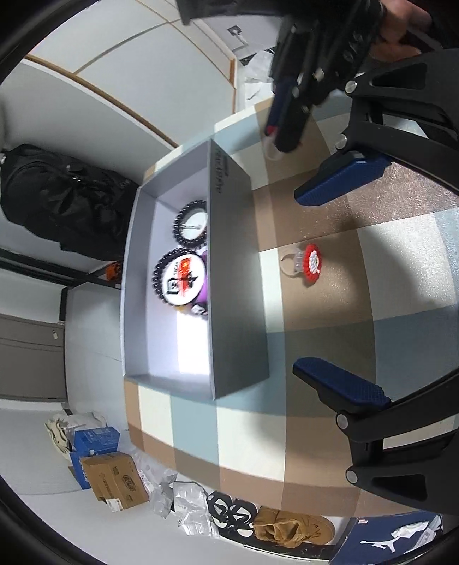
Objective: Organize jewelry
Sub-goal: 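Grasp the red-and-clear charm with the right gripper while the left gripper grasps the red ring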
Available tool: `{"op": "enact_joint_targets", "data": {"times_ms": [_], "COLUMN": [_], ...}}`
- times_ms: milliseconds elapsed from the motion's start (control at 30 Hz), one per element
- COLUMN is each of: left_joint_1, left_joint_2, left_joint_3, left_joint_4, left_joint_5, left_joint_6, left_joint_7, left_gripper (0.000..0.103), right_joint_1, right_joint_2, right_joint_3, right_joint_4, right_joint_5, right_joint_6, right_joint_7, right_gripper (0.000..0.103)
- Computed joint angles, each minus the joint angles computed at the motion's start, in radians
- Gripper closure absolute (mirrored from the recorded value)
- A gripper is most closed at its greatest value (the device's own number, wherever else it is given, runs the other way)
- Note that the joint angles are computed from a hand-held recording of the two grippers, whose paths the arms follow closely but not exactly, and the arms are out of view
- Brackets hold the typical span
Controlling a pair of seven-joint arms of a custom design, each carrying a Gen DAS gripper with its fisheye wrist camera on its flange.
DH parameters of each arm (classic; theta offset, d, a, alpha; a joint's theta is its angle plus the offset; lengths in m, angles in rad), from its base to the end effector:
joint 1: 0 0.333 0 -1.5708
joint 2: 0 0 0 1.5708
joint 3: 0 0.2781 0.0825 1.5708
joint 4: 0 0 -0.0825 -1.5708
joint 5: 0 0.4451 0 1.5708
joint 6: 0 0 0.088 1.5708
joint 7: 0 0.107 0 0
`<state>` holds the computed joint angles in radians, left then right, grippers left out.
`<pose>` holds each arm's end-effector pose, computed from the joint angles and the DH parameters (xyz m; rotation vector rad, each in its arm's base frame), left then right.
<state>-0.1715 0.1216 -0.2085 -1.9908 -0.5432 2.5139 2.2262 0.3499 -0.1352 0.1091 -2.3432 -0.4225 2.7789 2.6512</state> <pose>0.6168 -0.2394 0.3767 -1.3184 2.6542 -0.8731 0.5125 0.2736 0.3748 -1.5580 2.0375 -0.3711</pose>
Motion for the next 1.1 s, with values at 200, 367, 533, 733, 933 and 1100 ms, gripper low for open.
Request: {"op": "enact_joint_targets", "data": {"times_ms": [200, 367, 533, 733, 933, 1100], "left_joint_1": [-0.011, -0.021, -0.029, -0.034, -0.039, -0.043], "left_joint_2": [0.006, 0.032, 0.032, 0.017, 0.009, -0.007], "left_joint_3": [0.001, 0.003, 0.001, -0.001, -0.006, -0.002], "left_joint_4": [0.006, 0.035, 0.036, 0.016, 0.006, -0.012], "left_joint_5": [0.055, 0.108, 0.139, 0.153, 0.163, 0.177], "left_joint_6": [-0.021, -0.042, -0.046, -0.026, -0.021, -0.012], "left_joint_7": [-0.040, -0.093, -0.113, -0.115, -0.088, -0.107], "left_gripper": [0.019, 0.030, 0.038, 0.071, 0.086, 0.086], "right_joint_1": [0.001, -0.001, -0.002, -0.008, -0.011, -0.010], "right_joint_2": [-0.060, -0.078, -0.101, -0.114, -0.117, -0.116], "right_joint_3": [0.002, -0.008, -0.015, -0.011, -0.005, -0.006], "right_joint_4": [-0.059, -0.082, -0.109, -0.122, -0.120, -0.119], "right_joint_5": [0.002, 0.015, 0.031, 0.025, 0.007, 0.005], "right_joint_6": [0.020, 0.026, 0.040, 0.045, 0.039, 0.046], "right_joint_7": [0.035, 0.028, 0.023, 0.031, 0.046, 0.050], "right_gripper": [0.081, 0.081, 0.081, 0.081, 0.081, 0.081]}}
